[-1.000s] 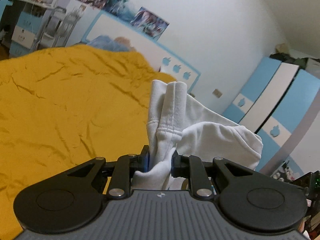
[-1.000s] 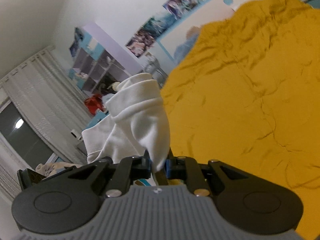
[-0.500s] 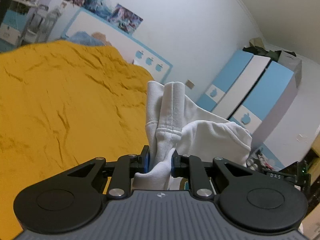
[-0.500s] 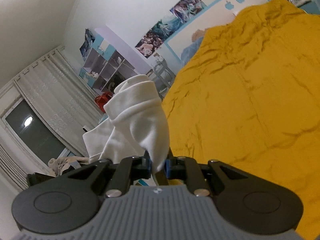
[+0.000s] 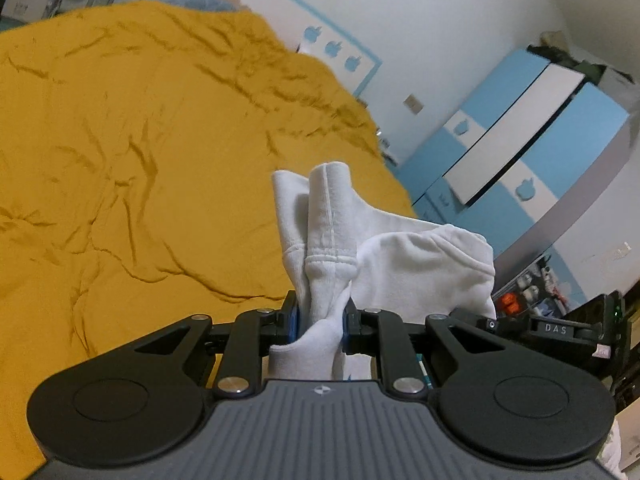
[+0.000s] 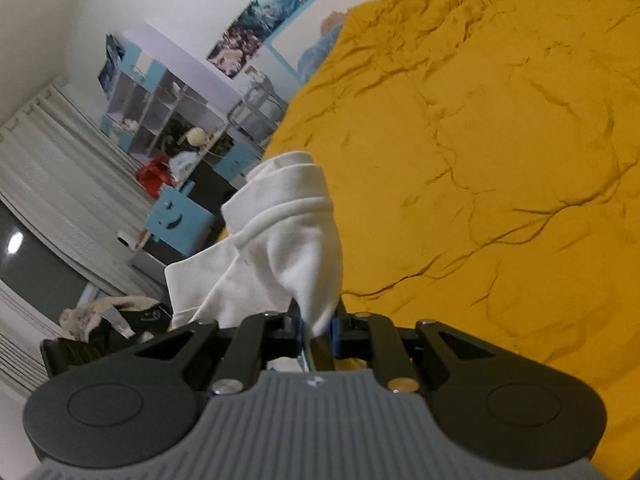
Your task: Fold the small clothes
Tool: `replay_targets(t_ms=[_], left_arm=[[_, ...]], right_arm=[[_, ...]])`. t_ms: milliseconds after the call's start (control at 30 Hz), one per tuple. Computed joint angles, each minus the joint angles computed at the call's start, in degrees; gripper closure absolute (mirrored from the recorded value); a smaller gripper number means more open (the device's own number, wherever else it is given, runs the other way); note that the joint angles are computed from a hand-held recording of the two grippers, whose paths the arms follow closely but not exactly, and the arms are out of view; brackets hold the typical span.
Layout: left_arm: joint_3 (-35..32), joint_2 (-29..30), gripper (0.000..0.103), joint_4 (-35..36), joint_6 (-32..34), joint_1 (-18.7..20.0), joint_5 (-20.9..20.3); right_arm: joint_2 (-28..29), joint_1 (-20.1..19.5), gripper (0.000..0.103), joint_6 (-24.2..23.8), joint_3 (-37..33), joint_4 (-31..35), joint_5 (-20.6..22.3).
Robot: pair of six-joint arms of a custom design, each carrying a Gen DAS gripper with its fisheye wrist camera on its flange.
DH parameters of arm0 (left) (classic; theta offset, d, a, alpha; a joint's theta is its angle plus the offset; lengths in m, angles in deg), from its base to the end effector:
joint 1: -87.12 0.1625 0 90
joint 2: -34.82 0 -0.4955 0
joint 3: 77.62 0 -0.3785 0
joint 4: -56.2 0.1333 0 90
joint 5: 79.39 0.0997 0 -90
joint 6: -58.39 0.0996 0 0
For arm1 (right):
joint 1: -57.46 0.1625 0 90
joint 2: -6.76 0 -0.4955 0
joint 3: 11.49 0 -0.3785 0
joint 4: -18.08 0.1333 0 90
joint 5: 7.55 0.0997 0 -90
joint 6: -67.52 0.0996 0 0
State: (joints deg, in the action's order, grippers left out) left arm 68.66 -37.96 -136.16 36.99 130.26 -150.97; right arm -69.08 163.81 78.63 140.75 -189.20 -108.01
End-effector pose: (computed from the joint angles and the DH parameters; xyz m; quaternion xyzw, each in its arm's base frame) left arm -0.1698 -0.3849 0.2382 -0.1717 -0.9413 0.2906 0.0097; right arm 0.2090 -0.3031 0.2663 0.0109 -0.9336 0.3581 0.0004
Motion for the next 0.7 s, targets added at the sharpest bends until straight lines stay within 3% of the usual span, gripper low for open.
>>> replay_targets(t_ms=[200,367,567,700], left_arm=[[-3.8,6.3,0.082,2.5,4.2,8.8,-4.8],[-6.2,10.2,0.081,4.9,5.9,13.9,-5.7],[-6.6,11.4,0.071,6.3,6.9,16.4,-4.6],[-5.1,8.6,0.062,7.0,6.8,14.4,-0.7]], right_arm=[[5.3,-8.5,0.095,-2.8,-3.3,2.2,2.4],[10.7,-14.5,0.096,-5.5,-5.2,2.6,2.3],[14.9,-19.9,0.094,-5.0,-6.3,1.6,3.6],[14.5,-20.3,0.093,-4.4,-5.3,-0.6,2.9]])
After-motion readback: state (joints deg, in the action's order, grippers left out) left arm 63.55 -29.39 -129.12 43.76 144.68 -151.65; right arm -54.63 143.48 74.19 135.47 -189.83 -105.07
